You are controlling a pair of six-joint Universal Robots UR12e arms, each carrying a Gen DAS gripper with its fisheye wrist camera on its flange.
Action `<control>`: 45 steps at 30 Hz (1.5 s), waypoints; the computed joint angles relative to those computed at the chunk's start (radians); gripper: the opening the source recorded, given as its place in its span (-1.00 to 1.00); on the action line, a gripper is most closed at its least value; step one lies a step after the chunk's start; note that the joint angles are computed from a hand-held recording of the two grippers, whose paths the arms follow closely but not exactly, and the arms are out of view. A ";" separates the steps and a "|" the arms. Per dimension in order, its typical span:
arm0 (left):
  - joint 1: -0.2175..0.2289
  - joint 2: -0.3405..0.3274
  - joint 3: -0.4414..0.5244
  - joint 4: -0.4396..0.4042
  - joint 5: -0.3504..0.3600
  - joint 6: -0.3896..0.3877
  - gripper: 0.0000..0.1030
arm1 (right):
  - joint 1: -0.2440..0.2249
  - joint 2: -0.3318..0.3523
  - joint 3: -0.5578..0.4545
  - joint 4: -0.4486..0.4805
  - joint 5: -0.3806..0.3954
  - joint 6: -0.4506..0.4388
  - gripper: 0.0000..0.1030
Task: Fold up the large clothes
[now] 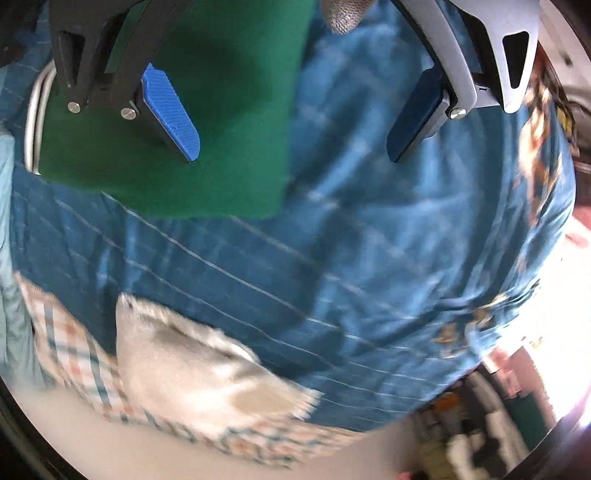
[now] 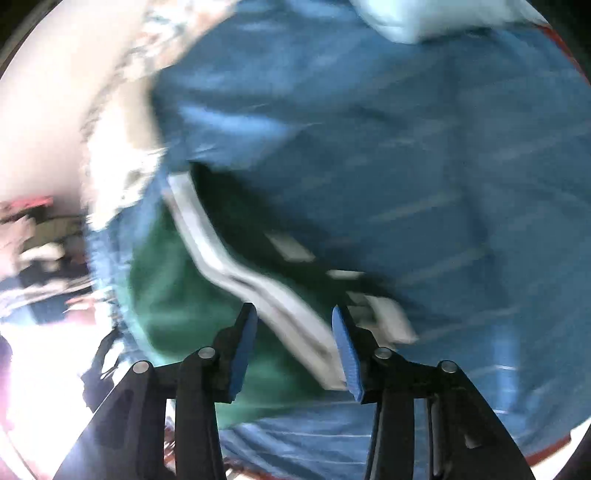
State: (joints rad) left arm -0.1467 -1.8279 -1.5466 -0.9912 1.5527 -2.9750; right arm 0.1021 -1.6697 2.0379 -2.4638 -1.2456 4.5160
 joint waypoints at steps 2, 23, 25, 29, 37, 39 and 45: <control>-0.028 -0.035 0.018 0.005 0.047 0.013 1.00 | 0.006 0.084 -0.060 -0.051 0.021 -0.058 -0.13; -0.020 -0.091 0.076 -0.037 -0.012 0.086 1.00 | -0.025 0.191 -0.200 0.133 0.060 -0.256 -0.05; -0.024 -0.117 0.082 -0.028 0.008 0.097 1.00 | -0.017 0.199 -0.195 0.110 0.043 -0.263 -0.05; -0.017 -0.167 0.171 -0.127 0.017 0.065 1.00 | -0.018 0.242 -0.227 0.226 0.005 -0.321 -0.05; 0.069 -0.090 0.145 -0.121 -0.115 0.019 1.00 | 0.016 0.222 -0.282 0.246 -0.227 -0.312 0.35; 0.079 -0.078 0.131 -0.141 -0.131 0.016 1.00 | -0.013 0.233 -0.263 0.260 -0.147 -0.297 0.36; 0.057 -0.074 0.081 -0.157 -0.090 0.049 1.00 | -0.024 0.274 -0.281 0.266 -0.101 -0.341 -0.85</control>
State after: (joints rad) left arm -0.0896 -1.9020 -1.4660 -1.1486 1.4626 -2.9261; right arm 0.0777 -1.3958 1.7570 -2.1983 -1.3471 4.1749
